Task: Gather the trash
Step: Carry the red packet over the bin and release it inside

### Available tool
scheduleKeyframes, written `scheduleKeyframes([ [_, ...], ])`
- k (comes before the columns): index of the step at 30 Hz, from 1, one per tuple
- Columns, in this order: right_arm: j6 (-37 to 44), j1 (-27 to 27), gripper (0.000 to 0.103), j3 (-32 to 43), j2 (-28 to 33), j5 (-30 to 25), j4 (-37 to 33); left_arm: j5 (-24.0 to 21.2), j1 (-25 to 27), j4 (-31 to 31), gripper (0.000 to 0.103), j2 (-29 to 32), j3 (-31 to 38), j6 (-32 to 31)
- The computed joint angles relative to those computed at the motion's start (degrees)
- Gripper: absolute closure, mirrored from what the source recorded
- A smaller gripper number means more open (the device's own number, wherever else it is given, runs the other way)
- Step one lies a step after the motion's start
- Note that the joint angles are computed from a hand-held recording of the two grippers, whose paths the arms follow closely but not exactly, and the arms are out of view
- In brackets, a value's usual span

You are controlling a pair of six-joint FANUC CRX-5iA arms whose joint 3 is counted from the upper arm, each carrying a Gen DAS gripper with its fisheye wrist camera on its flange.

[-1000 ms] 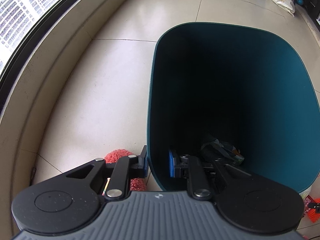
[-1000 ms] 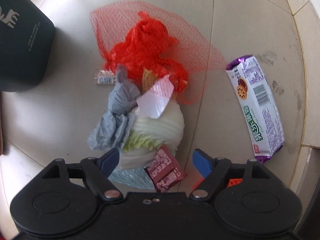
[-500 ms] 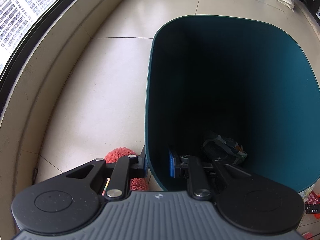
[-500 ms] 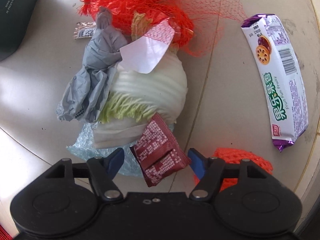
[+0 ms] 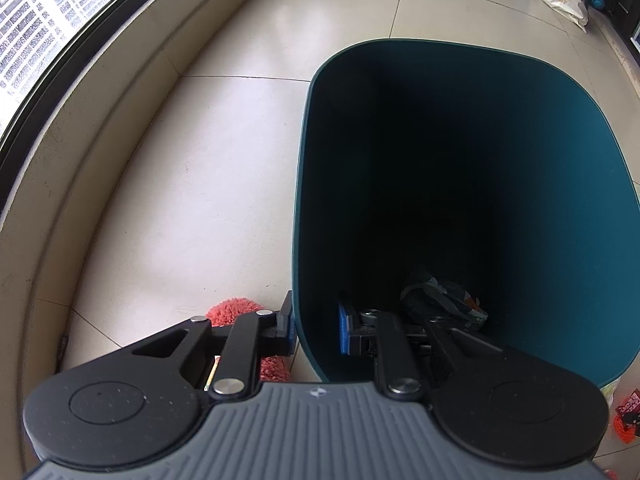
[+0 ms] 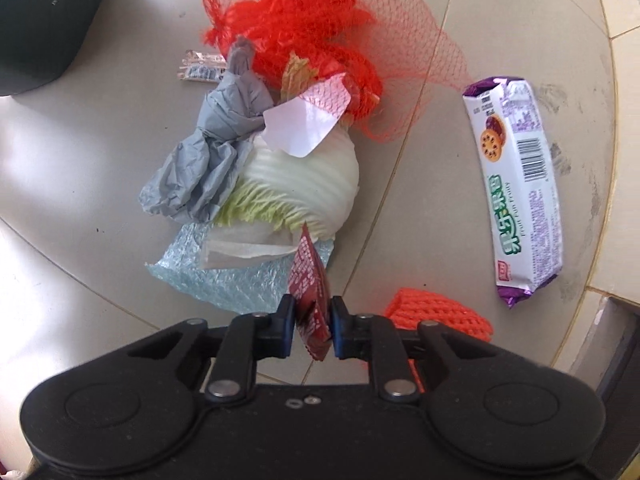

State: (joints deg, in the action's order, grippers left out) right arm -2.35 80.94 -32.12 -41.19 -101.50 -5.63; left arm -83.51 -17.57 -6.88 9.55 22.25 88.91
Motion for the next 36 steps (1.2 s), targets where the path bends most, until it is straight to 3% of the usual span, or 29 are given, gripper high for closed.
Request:
scheduleKeyframes([
  [5,0.19,3.47,0.086,10.01,3.15,-4.16,6.36,0.26,1.17,1.74,0.084,-0.29,-0.47,-0.89],
  [8,6.08,1.11,0.086,16.59,7.63,-3.19,12.79,0.52,1.29,1.88,0.084,-0.53,-0.67,-1.22],
  [12,13.33,0.29,0.086,24.83,14.29,-0.06,23.99,0.92,1.89,2.84,0.084,-0.9,-1.12,-1.47],
  [17,21.5,-5.25,0.086,32.52,21.31,7.31,29.71,1.42,3.31,4.64,0.084,-1.48,-2.19,-2.51],
  [22,27.1,-10.62,0.086,36.53,27.77,15.93,28.87,1.62,3.98,5.23,0.084,-1.65,-2.52,-3.08],
  [26,30.08,-14.14,0.086,39.37,33.12,19.72,25.86,1.56,3.89,5.48,0.084,-1.34,-2.45,-3.19],
  [36,36.08,-19.12,0.086,44.24,43.88,20.4,20.37,2.05,3.79,5.52,0.084,-1.38,-2.83,-3.66],
])
